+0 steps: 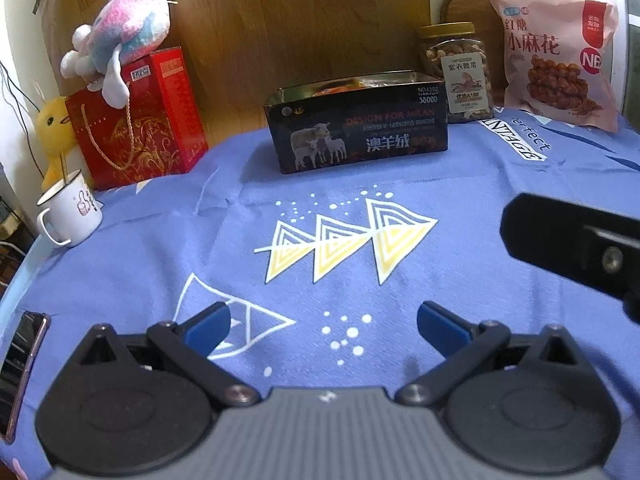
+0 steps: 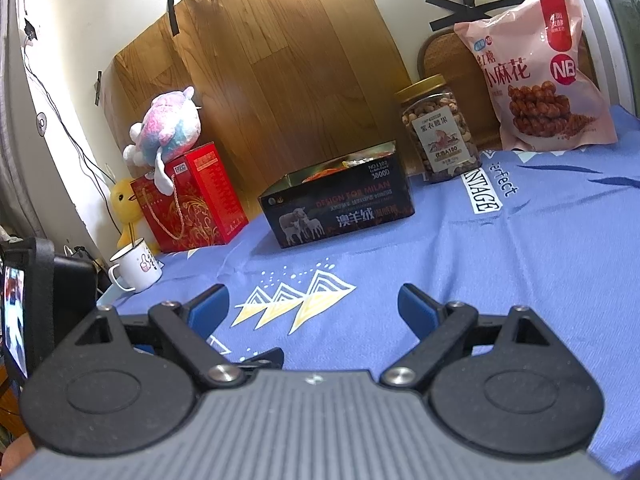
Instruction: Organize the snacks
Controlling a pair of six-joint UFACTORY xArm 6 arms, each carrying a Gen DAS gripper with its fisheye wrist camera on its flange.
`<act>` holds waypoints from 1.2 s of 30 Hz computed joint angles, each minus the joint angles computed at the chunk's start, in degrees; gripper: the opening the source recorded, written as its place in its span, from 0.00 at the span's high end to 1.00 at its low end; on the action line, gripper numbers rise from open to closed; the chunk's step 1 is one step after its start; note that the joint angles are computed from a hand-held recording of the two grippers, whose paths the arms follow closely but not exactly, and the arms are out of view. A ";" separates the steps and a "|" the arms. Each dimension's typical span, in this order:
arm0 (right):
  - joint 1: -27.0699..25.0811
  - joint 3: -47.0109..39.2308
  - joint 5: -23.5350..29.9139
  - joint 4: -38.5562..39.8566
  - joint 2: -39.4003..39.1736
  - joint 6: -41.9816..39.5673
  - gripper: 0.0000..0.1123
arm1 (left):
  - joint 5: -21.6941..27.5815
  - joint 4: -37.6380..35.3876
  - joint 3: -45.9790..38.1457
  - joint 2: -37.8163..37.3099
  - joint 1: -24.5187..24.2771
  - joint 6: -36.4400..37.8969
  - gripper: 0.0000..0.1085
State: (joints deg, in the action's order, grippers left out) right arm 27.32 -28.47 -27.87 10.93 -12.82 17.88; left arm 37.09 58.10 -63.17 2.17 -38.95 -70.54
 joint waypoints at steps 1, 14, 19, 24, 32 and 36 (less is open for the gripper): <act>-0.07 0.01 0.00 -0.19 0.01 0.18 0.17 | 0.07 0.11 0.03 -0.06 -0.02 -0.10 0.05; 0.09 -0.06 -0.11 0.13 0.13 -0.23 0.17 | 0.01 0.52 0.19 -0.22 0.05 -0.46 0.05; 0.16 -0.06 -0.22 0.42 0.14 -0.47 0.17 | 0.12 0.47 0.10 -0.29 0.18 -0.49 0.05; 0.03 -0.02 -0.07 0.04 0.04 -0.16 0.17 | 0.94 1.71 -0.05 -0.19 -0.08 -1.44 0.05; -0.03 -0.07 -0.15 -0.11 0.15 0.03 0.17 | 2.77 4.84 -0.07 -0.52 -0.74 -3.98 0.05; 0.00 -0.11 -0.03 0.00 0.12 0.09 0.17 | 3.02 5.13 -0.04 -0.56 -0.71 -4.48 0.05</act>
State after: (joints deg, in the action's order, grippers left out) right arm 27.31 -28.57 -27.89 10.93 -12.70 17.97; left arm 40.11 63.22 -63.21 1.61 -39.67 -75.02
